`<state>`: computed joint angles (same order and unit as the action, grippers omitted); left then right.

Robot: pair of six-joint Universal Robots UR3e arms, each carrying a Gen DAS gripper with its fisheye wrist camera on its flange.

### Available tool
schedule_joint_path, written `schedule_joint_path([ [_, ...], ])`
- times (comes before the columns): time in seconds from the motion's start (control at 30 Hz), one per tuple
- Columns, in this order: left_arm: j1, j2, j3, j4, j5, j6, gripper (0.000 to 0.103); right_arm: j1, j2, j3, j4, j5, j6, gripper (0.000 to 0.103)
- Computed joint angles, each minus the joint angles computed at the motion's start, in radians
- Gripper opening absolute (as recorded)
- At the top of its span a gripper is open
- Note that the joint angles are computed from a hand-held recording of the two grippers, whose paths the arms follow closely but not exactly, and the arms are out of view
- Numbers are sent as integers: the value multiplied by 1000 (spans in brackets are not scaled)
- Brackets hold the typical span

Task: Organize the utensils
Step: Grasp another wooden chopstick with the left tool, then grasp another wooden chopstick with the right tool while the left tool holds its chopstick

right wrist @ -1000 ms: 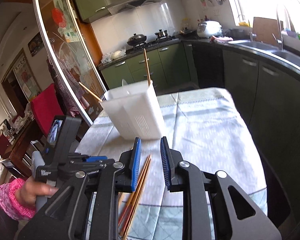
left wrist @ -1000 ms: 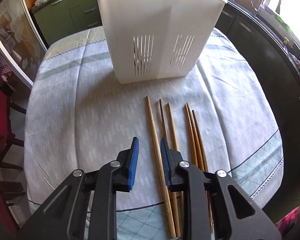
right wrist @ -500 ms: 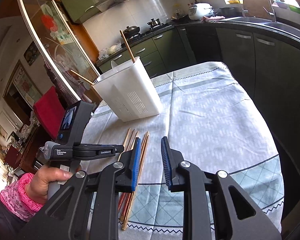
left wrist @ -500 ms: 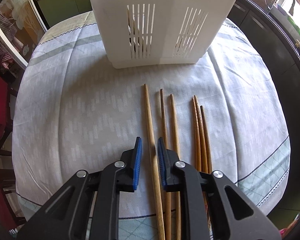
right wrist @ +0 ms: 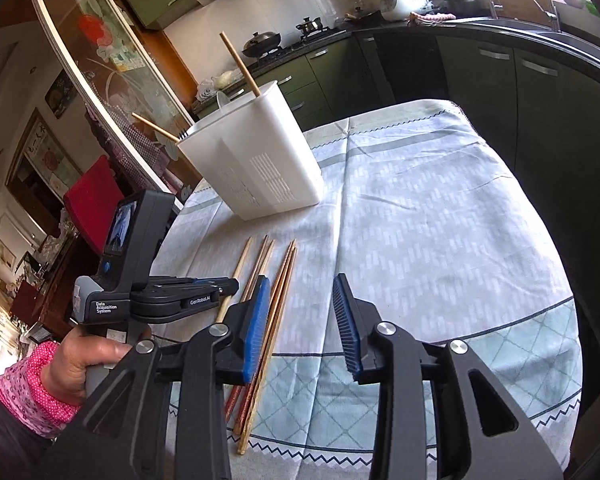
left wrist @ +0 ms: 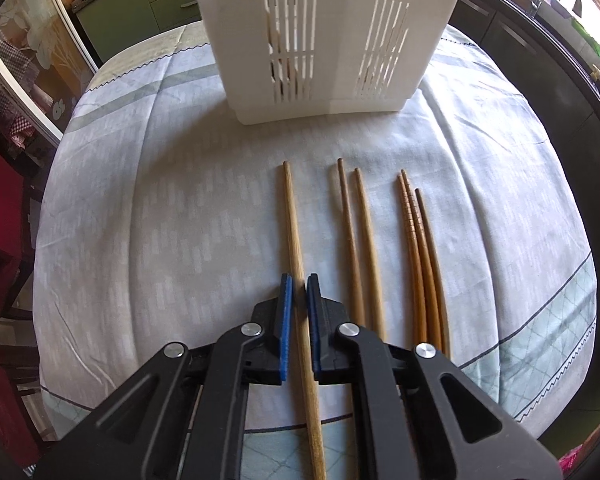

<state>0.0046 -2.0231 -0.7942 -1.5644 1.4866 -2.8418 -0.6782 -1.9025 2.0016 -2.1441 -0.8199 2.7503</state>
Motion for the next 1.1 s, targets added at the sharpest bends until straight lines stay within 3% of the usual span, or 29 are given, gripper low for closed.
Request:
schedule_joint_path([
  [0.23,131,107,-159,55,-43,78,8,281,238,-62,-294,-283,157,34],
  [0.4,172,142,-205,67,-75,113,8,394,391,-140,-345,-383,216,28],
  [0.67,186,142,-212,71,-100,132,8,500,509,-232,-384,-526,255,27],
  [0.83,193,134,-200,62,-115,142,8,531,516,-247,-390,-601,261,20],
  [1.1,196,128,-189,48,-122,141,8,532,527,-269,-398,-584,288,16],
])
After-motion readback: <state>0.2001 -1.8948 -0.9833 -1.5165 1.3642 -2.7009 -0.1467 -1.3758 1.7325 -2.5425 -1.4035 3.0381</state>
